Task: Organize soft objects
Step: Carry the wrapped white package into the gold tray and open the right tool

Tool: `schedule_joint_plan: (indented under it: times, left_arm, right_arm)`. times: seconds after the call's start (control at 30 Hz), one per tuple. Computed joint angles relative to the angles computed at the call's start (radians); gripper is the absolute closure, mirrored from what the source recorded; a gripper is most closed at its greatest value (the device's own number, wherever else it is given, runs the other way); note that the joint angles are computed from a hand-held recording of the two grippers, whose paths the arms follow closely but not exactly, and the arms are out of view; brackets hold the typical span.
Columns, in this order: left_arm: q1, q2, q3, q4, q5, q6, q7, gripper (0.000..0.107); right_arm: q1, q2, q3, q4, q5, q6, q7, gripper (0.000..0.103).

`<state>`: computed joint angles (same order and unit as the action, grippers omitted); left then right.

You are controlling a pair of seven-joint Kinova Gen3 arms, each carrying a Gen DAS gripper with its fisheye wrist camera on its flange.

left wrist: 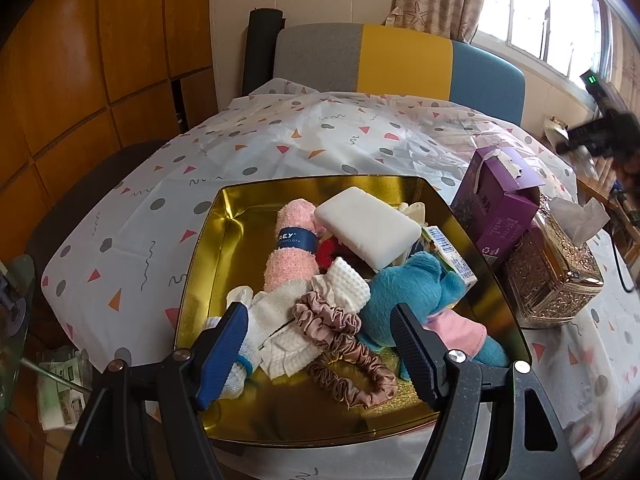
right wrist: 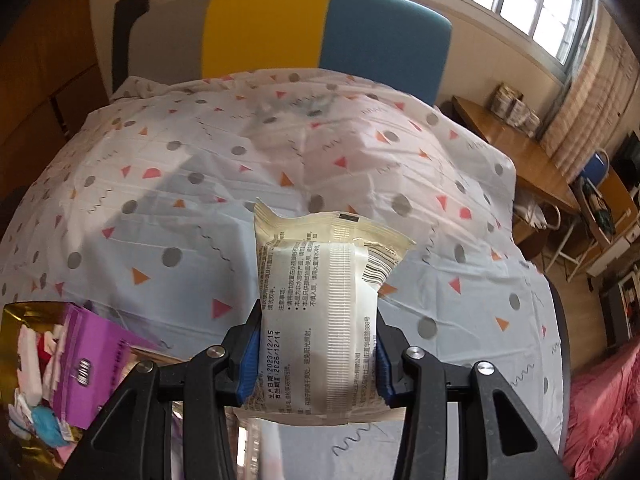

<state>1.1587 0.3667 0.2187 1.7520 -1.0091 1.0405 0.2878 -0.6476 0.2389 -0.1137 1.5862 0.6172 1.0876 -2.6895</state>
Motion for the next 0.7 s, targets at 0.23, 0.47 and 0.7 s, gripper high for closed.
schedule_joint_plan:
  times: [0.23, 0.47, 0.7]
  left_arm:
    - [-0.005, -0.01, 0.0, 0.016, 0.011, 0.01, 0.017, 0.032]
    - [-0.005, -0.02, 0.008, 0.03, 0.004, 0.034, 0.051, 0.031]
    - [-0.005, -0.03, 0.019, 0.046, -0.008, 0.061, 0.093, 0.028]
  right_arm:
    - [-0.104, 0.143, -0.005, -0.252, 0.0, 0.029, 0.123, 0.058]
    - [-0.225, 0.215, 0.009, -0.348, -0.035, -0.025, 0.226, 0.058]
    - [-0.312, 0.222, 0.0, -0.298, -0.098, -0.118, 0.232, 0.057]
